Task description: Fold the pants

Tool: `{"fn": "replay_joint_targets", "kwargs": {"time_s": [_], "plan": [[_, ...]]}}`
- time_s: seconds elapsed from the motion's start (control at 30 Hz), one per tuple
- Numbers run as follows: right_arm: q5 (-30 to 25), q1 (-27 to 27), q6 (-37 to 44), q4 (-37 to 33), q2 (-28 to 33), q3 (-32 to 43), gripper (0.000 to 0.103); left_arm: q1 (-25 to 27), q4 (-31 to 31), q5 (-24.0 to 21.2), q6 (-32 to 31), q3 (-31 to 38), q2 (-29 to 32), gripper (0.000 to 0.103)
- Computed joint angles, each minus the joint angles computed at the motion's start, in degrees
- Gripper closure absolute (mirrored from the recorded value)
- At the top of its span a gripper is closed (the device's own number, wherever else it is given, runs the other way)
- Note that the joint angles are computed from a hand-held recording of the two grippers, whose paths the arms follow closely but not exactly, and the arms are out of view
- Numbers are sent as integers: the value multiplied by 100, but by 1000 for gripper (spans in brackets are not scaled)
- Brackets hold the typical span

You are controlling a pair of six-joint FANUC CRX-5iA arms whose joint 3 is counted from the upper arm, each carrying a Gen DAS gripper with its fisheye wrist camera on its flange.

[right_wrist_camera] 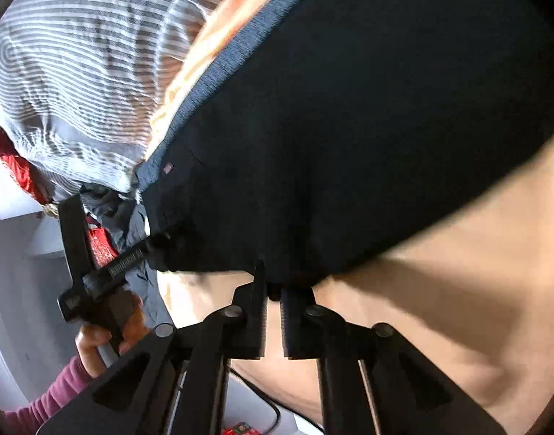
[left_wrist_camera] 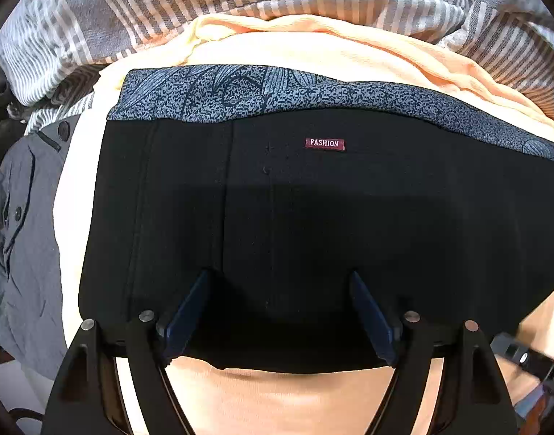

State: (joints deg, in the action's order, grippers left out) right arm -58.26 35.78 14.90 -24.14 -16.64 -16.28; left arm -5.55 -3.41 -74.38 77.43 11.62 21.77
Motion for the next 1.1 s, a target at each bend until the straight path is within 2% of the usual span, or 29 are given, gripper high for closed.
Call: {"fn": "replay_joint_targets", "kwargs": {"time_s": [0.1, 0.13, 0.2, 0.27, 0.37, 0.5, 0.57, 0.6, 0.7, 0.8, 0.9, 1.0, 1.1], "plan": [[-509, -87, 38, -235, -48, 116, 98, 3, -58, 36, 65, -27, -34, 22], [-687, -90, 36, -170, -107, 185, 94, -32, -134, -69, 143, 60, -19, 22], [-869, -63, 27, 140, -205, 280, 94, -40, -106, -8, 175, 97, -119, 22], [-1136, -80, 121, 558, -150, 465, 85, -53, -84, 147, 182, 197, -168, 22], [-1559, -94, 436, 1319, 124, 779, 70, -96, -339, 173, 496, 787, 244, 22], [-1672, -270, 762, 1871, 447, 914, 64, -87, -904, -80, 1093, 1570, 968, 22], [-1805, -451, 833, 1770, 543, 867, 62, 54, -817, -170, 1393, 1765, 1210, 8], [-1617, -532, 784, 1684, 422, 725, 62, 126, -783, -217, 1543, 1810, 1257, 4], [-1706, -531, 789, 1640, 284, 730, 62, 217, -785, -213, 1513, 1712, 1201, 4], [-1793, -546, 648, 1526, 58, 738, 60, 157, -871, -426, 1347, 1629, 973, 4], [-1957, -631, 355, 1323, -323, 680, 53, 119, -505, -488, 1127, 1227, 535, 4], [-2256, -557, 26, 1449, -617, 627, 49, -140, -271, -538, 857, 1055, 247, 4], [-2458, -652, -270, 1545, -934, 492, 48, -626, -100, -585, 584, 804, -35, 4]]}}
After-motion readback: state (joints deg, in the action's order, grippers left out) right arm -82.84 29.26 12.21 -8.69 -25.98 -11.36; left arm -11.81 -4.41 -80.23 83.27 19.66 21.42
